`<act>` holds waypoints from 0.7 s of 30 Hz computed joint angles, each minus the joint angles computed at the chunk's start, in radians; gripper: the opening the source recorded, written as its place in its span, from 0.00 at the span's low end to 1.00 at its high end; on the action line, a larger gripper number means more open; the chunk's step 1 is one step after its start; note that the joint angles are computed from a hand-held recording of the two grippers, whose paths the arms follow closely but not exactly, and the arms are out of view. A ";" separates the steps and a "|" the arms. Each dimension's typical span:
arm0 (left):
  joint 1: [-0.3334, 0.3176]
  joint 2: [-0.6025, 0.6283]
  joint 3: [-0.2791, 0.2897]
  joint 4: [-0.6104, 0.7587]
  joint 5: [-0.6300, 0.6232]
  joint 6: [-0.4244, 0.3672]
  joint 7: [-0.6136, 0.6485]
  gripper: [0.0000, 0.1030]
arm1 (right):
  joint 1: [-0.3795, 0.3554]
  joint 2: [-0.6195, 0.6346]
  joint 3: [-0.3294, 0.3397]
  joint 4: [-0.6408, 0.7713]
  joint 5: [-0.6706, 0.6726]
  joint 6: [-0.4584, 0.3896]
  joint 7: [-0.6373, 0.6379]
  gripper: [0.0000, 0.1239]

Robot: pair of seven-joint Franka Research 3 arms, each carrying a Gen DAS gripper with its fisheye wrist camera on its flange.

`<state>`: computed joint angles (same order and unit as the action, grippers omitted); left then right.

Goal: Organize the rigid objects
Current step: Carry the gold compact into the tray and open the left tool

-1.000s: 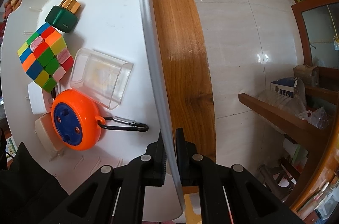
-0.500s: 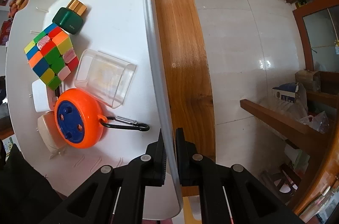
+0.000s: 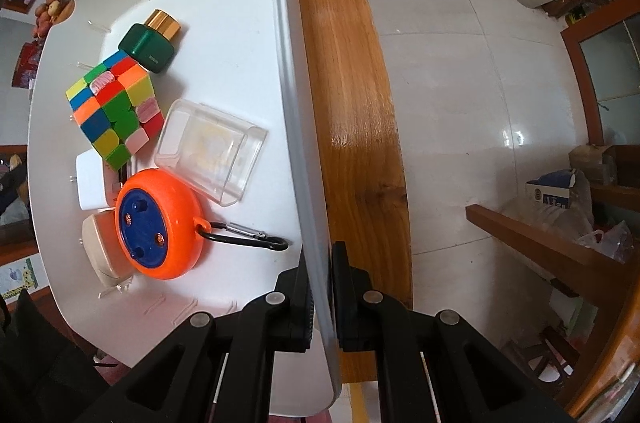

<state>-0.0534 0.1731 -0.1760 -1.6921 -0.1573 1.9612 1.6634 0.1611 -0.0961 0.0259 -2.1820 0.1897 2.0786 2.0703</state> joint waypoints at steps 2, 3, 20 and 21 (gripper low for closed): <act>-0.008 -0.025 -0.007 -0.024 0.006 0.002 0.010 0.57 | -0.001 -0.017 -0.001 -0.026 0.012 0.025 -0.005 0.06; -0.014 -0.038 -0.010 -0.037 0.008 0.003 0.015 0.57 | -0.002 -0.025 -0.002 -0.037 0.016 0.035 -0.008 0.06; -0.116 -0.129 -0.037 -0.106 0.036 -0.023 0.091 0.57 | -0.014 -0.083 -0.004 -0.141 0.077 0.159 -0.043 0.07; -0.119 -0.132 -0.038 -0.107 0.034 -0.025 0.093 0.57 | -0.014 -0.084 -0.005 -0.143 0.079 0.161 -0.045 0.07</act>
